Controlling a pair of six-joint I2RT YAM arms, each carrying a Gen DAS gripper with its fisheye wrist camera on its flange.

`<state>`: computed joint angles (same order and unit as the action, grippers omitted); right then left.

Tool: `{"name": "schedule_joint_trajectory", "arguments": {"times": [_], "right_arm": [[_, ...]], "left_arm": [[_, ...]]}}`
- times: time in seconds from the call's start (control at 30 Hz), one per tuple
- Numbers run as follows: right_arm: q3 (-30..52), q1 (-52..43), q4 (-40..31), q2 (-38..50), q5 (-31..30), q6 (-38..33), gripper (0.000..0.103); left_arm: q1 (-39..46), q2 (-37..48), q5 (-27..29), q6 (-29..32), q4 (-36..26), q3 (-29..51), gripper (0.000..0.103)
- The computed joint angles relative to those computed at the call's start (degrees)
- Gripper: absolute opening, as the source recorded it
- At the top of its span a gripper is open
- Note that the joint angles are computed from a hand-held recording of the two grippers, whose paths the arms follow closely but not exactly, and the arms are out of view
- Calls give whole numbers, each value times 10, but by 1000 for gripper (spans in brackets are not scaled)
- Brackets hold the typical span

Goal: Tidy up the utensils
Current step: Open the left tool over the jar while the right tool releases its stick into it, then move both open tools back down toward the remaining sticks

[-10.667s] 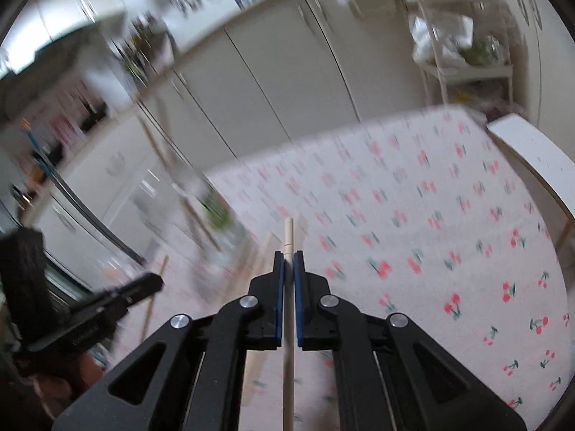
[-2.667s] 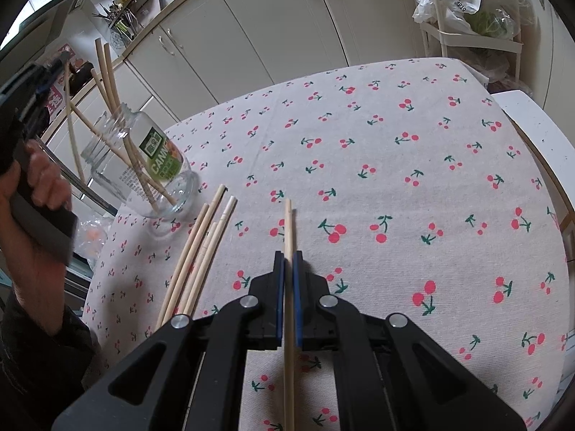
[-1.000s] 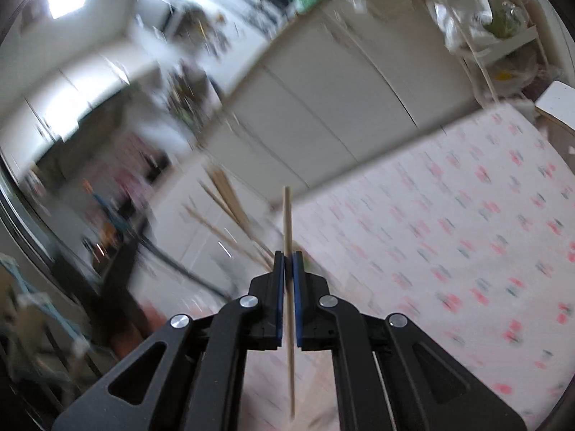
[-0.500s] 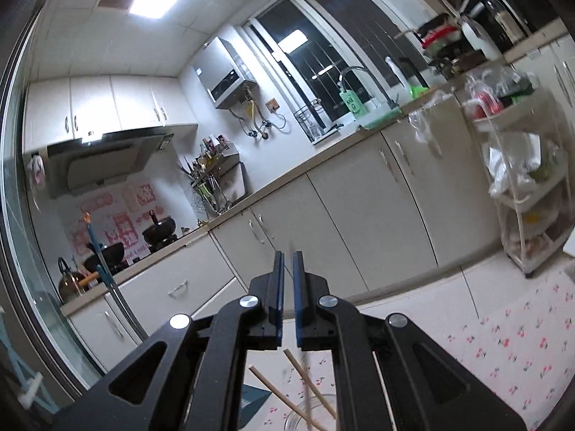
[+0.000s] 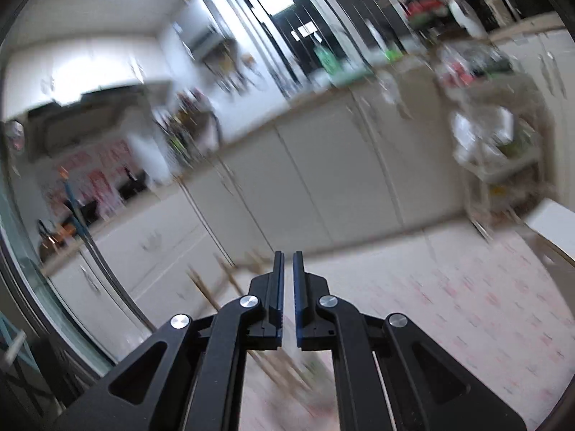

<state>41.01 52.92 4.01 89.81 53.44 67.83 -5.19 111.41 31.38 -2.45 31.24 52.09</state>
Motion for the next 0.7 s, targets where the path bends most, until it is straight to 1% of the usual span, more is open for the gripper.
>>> {"name": "schedule_joint_trajectory", "arguments": {"times": [0.03,0.07,0.13,0.17,0.2,0.23,0.37,0.47,0.5,0.6,0.7], "right_arm": [[-8,2,-35,-1,-24,35,6],[-14,4,-67,7,-58,68,6],[-33,-1,-73,40,-144,99,6],[-42,-5,-52,55,-178,101,6],[-41,-8,-42,66,-195,96,6],[-34,-7,-40,78,-199,90,6],[5,-17,-35,115,-220,52,6],[49,-16,-68,148,-228,36,6],[51,-14,-68,153,-225,31,6],[84,-10,-134,163,-220,21,6],[110,-9,-193,167,-222,4,7]], "left_arm": [[-4,-1,13,20,-33,4,91],[-8,-2,15,33,-51,4,91],[-20,-2,11,60,-84,1,92],[-25,-2,6,68,-91,-2,92],[-30,0,2,77,-102,-4,92],[-37,0,-3,85,-117,-3,92],[-46,-5,-15,85,-137,-15,92],[-46,-6,-23,90,-157,-15,92],[-46,-7,-24,91,-161,-16,92],[-50,-3,-30,98,-180,-10,92],[-76,3,-42,111,-212,0,92]]}}
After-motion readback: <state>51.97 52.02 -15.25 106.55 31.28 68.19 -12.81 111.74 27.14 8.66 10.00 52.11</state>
